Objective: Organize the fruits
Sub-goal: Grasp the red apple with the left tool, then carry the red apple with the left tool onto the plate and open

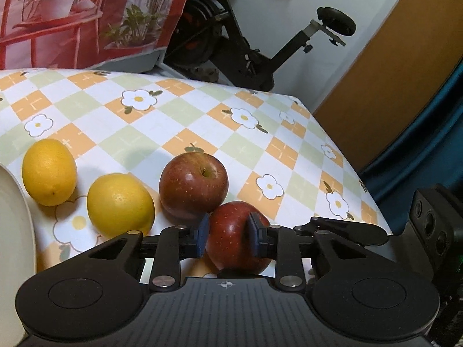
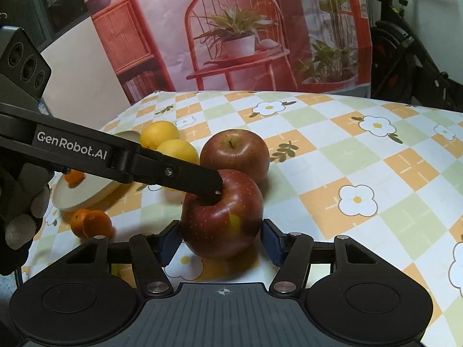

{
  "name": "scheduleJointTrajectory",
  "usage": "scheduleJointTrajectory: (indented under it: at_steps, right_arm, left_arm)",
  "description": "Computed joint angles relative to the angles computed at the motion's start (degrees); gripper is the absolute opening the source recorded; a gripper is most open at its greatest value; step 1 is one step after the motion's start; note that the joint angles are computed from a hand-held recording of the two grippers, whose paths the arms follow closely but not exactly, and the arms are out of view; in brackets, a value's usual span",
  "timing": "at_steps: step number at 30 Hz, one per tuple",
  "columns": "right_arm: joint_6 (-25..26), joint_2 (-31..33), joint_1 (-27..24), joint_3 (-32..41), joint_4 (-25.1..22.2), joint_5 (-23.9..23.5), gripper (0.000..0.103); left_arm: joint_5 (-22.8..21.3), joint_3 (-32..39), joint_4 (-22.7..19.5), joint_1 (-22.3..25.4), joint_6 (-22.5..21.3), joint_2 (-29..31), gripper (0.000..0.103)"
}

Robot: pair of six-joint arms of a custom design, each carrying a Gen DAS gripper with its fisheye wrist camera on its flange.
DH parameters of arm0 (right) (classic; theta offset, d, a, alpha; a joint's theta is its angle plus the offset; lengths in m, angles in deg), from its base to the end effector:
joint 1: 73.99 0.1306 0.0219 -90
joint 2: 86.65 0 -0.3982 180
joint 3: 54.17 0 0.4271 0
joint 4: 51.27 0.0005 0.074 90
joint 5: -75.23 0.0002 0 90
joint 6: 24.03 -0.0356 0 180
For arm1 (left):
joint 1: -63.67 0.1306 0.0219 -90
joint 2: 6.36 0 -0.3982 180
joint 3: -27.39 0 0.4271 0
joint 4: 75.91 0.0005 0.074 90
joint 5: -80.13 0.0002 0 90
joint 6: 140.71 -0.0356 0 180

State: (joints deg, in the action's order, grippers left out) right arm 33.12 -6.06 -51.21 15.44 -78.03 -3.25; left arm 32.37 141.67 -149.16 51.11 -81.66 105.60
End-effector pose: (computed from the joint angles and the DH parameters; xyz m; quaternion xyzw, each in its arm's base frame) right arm 0.4290 0.1719 0.3753 0.1224 0.8859 0.1248 0.4296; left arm 0.6098 -0.1609 0.4223 0.3964 0.8323 -0.3261 0.2093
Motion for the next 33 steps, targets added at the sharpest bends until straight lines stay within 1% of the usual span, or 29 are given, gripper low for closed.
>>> scheduleJointTrajectory:
  at_steps: [3, 7, 12, 17, 21, 25, 28, 33]
  right_arm:
    - [-0.3, -0.2, 0.0, -0.2, 0.5, 0.0, 0.055]
    - [-1.0, -0.5, 0.5, -0.1, 0.7, 0.8, 0.055]
    - [-0.2, -0.3, 1.4, 1.8, -0.4, 2.0, 0.055]
    - [3.1, 1.5, 1.8, 5.5, -0.9, 1.2, 0.055]
    - [7.5, 5.6, 1.5, 10.8, -1.2, -1.8, 0.055]
    - [12.1, 11.7, 1.8, 18.0, -2.2, -5.3, 0.055]
    - [14.3, 16.7, 2.4, 23.8, -3.3, -7.9, 0.055]
    - [16.0, 23.3, 3.4, 31.2, -4.5, -11.4, 0.055]
  left_arm:
    - [0.0, 0.1, -0.4, 0.1, -0.2, 0.0, 0.031]
    - [1.2, 0.7, -1.1, 0.6, -0.2, 0.0, 0.031]
    - [2.7, 1.3, -1.3, 1.6, 0.2, -0.4, 0.030]
    - [4.0, 2.8, -0.9, 3.7, 0.8, -0.5, 0.030]
    - [4.6, 4.4, 0.8, 6.4, 3.0, 0.2, 0.030]
    - [4.5, 6.8, 1.5, 9.3, 5.8, 1.7, 0.030]
    - [3.2, 8.7, 1.7, 11.4, 6.9, 2.9, 0.030]
    - [1.6, 12.2, 1.2, 13.8, 8.0, 5.1, 0.030]
